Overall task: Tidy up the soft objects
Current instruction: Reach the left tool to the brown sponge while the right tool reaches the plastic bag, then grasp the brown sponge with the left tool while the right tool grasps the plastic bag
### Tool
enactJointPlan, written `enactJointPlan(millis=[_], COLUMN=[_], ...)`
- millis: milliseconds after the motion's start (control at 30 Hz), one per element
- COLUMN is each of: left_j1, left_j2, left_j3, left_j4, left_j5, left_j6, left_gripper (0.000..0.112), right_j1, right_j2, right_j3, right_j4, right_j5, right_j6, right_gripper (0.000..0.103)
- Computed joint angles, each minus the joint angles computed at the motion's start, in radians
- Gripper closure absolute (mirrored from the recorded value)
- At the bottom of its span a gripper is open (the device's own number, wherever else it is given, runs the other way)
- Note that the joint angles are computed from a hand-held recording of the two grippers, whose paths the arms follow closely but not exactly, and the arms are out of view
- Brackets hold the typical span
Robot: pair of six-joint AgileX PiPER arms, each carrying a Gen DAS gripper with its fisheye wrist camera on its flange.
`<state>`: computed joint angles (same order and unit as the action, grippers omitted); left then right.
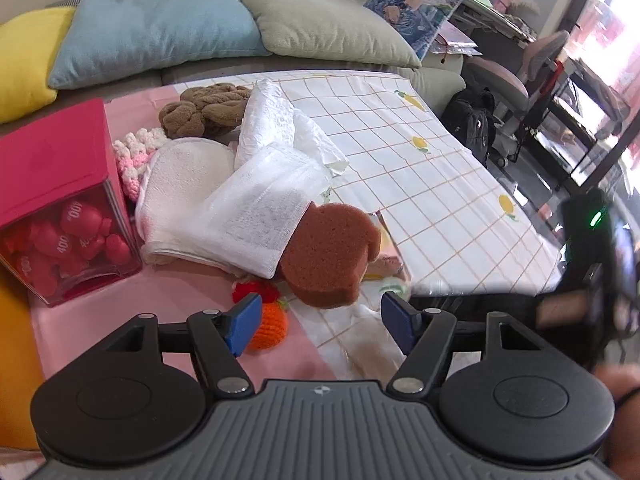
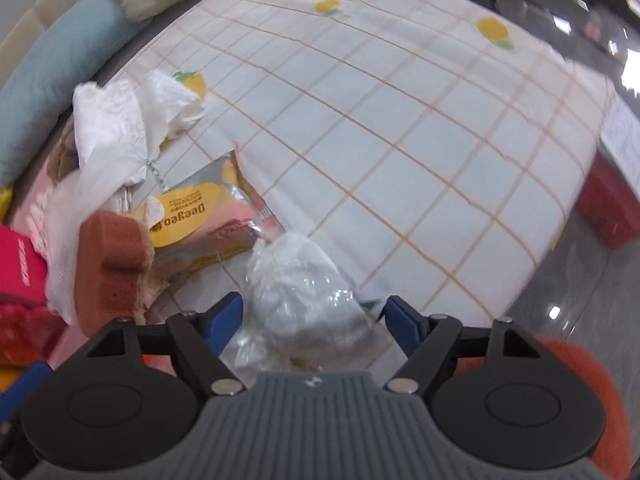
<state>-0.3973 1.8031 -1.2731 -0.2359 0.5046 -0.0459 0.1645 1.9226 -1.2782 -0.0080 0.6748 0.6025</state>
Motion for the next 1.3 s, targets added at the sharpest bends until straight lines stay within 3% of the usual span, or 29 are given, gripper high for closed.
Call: enactJointPlan(millis=[33,133,267,367,433,467,667,767,833,867,967,1033,1100,1233,1300], left_j1=[0.001,-0.003,-0.007,-0.031,-0.035,-0.038,-0.016,0.013,0.049,0.079,0.24,0.329,0.397,0.536,0.548], left_j2=[0.009,0.044,0.1,0.142,0.151,0.15,0.069,-0.008,-0.071,-0.098,-0.141,-0.15,-0.166,-0.147,-0.169], left_j3=[-0.007,-0.042,-0.085,-0.111,-0.106,-0.1,-0.013,0.043,0.104,0.123,0.144,0.222,0.283,0.384,0.411], left_j4=[-0.018,-0.013,-0.005,0.089,0.069,0.069,-0.022,-0.137,-0.3,-0.4,-0.7,-0.862,-0.96,-1.123,-1.096], left_j5=[0.0,0.006,-0.006,-0.021,-0.037,-0.045,-0.081,-0.061,-0.056,-0.02,0.189,0.221,0.259,0.422,0.397], left_j6=[0.005,-0.039,-0.102,-0.164,-0.115,-0.097,0.037,0.158,0.328,0.409,0.496,0.587,0.666,0.713,0.715], left_gripper=[0.03,0.028,0.028,0.028,0.038,0.056,0.065,0.066,0.067,0.067,0.067,0.067,0.067,0.067,0.067], right_j1=[0.013,0.014,0.011,-0.016,-0.027,-0.026,-0.017,-0.011,-0.006,-0.001,0.022,0.037,0.055,0.098,0.122], right_j2=[0.02,0.004,-0.032,-0.038,-0.044,-0.047,-0.08,-0.105,-0.131,-0.148,-0.184,-0.2,-0.214,-0.239,-0.248], right_j3=[-0.017,0.016,0.044,0.047,0.052,0.057,0.081,0.092,0.106,0.112,0.117,0.117,0.119,0.126,0.125], right_j4=[-0.032,-0.014,-0.087,-0.012,0.021,0.023,0.043,0.046,0.049,0.046,0.019,0.004,-0.012,-0.026,-0.04], right_j5=[0.019,-0.034,-0.06,-0.059,-0.06,-0.067,-0.074,-0.078,-0.089,-0.094,-0.093,-0.087,-0.081,-0.067,-0.057], right_j6=[-0.036,-0.124,-0.102,-0.172,-0.191,-0.186,-0.202,-0.208,-0.212,-0.213,-0.21,-0.202,-0.187,-0.175,-0.164], right_gripper=[0.033,0.046,0.047,0.047,0.047,0.047,0.047,0.047,0.047,0.047,0.047,0.047,0.047,0.046,0.046])
